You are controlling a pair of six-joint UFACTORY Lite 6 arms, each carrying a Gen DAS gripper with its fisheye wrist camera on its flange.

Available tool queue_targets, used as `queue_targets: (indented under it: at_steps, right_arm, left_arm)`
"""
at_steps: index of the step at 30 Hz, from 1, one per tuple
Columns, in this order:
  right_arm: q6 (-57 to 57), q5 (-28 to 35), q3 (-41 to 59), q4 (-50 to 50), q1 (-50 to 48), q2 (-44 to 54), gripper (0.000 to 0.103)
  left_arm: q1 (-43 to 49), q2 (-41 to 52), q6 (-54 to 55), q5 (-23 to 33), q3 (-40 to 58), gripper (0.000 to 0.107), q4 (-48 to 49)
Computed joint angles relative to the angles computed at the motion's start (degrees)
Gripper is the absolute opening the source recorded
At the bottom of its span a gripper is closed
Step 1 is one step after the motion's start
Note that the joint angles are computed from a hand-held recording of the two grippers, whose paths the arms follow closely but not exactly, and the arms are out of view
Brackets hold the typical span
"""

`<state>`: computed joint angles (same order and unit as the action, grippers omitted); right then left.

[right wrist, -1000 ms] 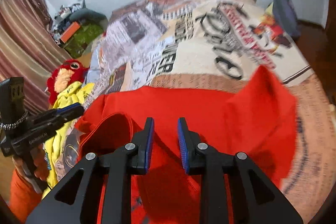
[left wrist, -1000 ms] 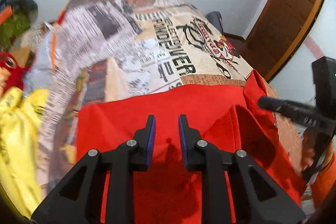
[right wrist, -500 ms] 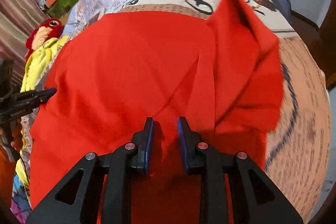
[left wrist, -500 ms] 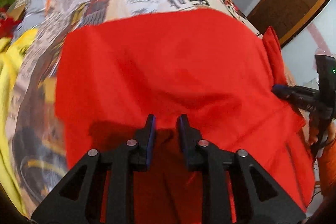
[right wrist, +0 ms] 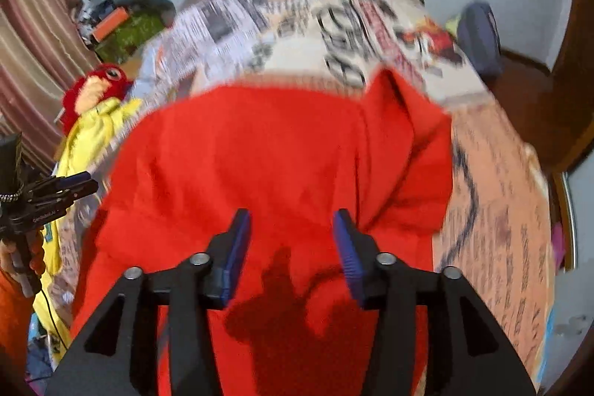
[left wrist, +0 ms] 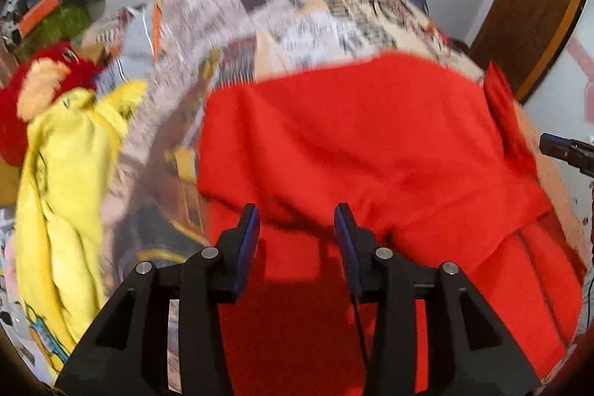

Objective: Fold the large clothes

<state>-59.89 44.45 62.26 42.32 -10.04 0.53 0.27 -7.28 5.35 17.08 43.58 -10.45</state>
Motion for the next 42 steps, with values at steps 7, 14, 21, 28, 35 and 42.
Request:
queue_targets:
  at_steps: [7, 14, 21, 28, 35, 42]
  right_arm:
    - [5.60, -4.89, 13.01, 3.86, 7.79, 14.48, 0.058]
    - [26.71, -10.29, 30.29, -10.84, 9.43, 33.59, 0.058]
    - [10.17, -11.64, 25.05, -0.52, -0.80, 31.39, 0.055]
    - [25.58, -26.29, 17.04, -20.48, -4.23, 26.48, 0.058]
    - [21.74, -15.08, 21.12, -16.09, -15.19, 25.54, 0.058]
    - [8.00, -7.25, 12.63, -4.04, -11.70, 11.78, 0.063]
  left_arm:
    - [0.69, 17.43, 6.79, -1.12, 16.49, 0.042, -10.14]
    - [-0.16, 36.63, -11.62, -1.32, 30.36, 0.042, 4.85]
    - [0.50, 38.05, -27.31, -6.97, 26.06, 0.053, 22.09]
    - [2.29, 36.28, -36.18, -7.19, 22.68, 0.055, 30.46]
    - [3.78, 32.11, -29.14, -4.54, 19.17, 0.054, 23.43]
    - [-3.72, 20.44, -24.88, -3.32, 13.74, 0.054, 18.70]
